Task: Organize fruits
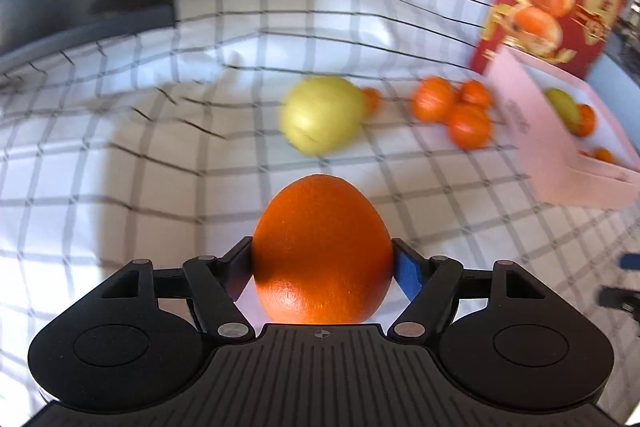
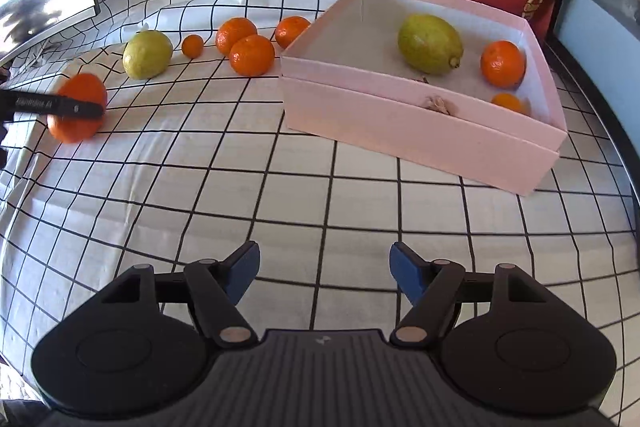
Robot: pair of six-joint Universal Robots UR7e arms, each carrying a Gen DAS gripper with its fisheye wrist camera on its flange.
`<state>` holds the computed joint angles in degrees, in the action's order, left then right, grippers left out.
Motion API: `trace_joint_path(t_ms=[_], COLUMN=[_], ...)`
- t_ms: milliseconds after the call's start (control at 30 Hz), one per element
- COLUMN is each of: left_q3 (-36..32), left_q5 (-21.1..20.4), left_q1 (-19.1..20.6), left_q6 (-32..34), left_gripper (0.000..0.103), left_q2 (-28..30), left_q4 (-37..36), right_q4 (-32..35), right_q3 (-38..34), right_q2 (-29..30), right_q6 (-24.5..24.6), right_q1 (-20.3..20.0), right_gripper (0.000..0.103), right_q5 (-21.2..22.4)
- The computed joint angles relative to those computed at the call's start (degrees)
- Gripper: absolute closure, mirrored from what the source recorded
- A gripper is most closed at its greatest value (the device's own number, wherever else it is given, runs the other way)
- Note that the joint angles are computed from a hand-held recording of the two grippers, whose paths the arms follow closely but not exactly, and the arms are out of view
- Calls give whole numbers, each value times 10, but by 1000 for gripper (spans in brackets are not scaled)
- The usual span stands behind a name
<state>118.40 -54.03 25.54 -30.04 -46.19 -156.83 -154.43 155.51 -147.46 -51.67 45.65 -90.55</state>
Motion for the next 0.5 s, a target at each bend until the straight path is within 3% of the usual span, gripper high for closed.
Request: trace_joint_path(t_ms=[233,400,500], left_q3=[8,26,31], left_q5=[-90,-110,-115], left_q1=[-22,-28,-25], left_q6=[-47,-73,-87], left_gripper=[26,29,29], left_q2=[7,-3,-11], left_q4=[-21,-85,-109], right_q4=[-61,-1,-2], right_q3=[-5,-9,-7], right_q2=[75,58,82], right_q6=[17,-2,-12], right_q1=[79,91,134], right_gripper=[31,31,31], right_q5=[-44,4,-13])
